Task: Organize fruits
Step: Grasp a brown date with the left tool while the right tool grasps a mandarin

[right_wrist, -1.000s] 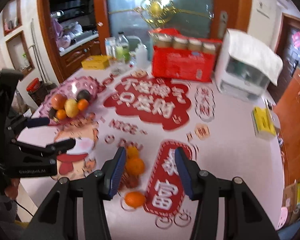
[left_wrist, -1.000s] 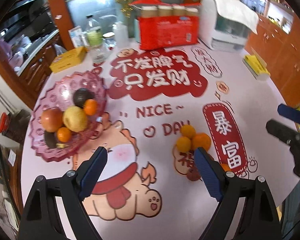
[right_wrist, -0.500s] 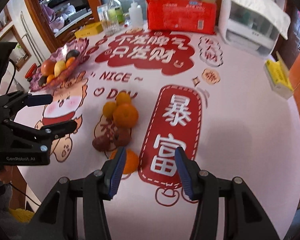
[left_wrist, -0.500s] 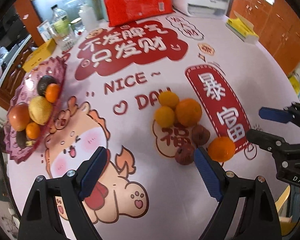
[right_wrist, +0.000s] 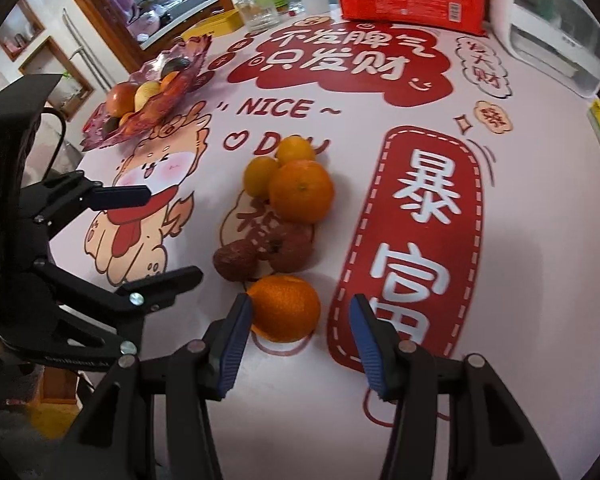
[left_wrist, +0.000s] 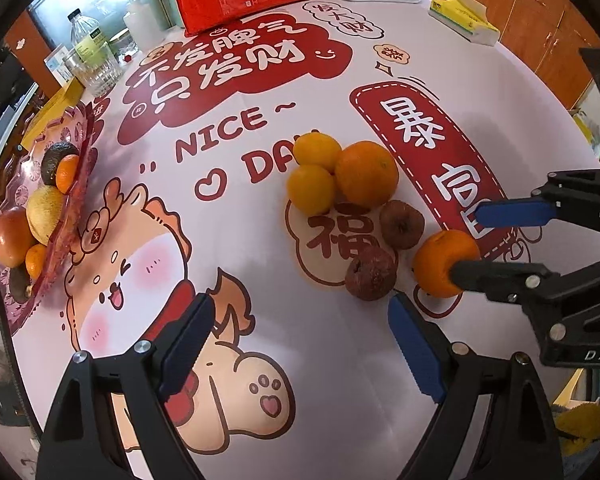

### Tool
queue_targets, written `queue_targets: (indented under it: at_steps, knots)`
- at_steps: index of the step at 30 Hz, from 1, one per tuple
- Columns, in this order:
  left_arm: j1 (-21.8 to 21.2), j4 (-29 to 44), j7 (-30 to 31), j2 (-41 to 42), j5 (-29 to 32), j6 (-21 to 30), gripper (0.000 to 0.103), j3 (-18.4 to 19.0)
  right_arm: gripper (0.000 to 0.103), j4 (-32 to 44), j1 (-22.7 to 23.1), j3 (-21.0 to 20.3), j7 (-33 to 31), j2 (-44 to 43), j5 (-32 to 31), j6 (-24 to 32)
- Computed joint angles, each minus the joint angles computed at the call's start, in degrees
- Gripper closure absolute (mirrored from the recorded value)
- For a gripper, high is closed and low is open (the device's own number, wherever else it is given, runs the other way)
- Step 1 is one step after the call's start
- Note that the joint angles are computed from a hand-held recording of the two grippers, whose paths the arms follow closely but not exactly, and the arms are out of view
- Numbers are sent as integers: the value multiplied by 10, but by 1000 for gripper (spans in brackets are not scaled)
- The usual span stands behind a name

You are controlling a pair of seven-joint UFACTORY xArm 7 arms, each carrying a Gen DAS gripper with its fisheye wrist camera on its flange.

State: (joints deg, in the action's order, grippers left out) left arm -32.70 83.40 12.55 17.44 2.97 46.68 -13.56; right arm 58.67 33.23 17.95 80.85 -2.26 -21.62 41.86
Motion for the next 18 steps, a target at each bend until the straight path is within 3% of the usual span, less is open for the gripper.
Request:
queue_targets:
  at_steps: [8,10,12,16,18]
  knots:
    - [-2,4,-6,4,7,3,17,3,53,-31,-5,-13,-74,12,89,-103]
    - [-1,7,-7,6,5,4,17,3,59,-42,-6,-13,-89,10,108,-128]
    - [0,8,-6,7,4,5,17,3,59,-41,-6,-11,-86,10,101,-122]
    - [-4,17,-7,15,3,11,17,1,60,-16,-3,-5,-41,3,39,-32]
    - [-8,23,-11,20,4,14,18,0,60,-24,-5,-4,-25,-11,32,-18]
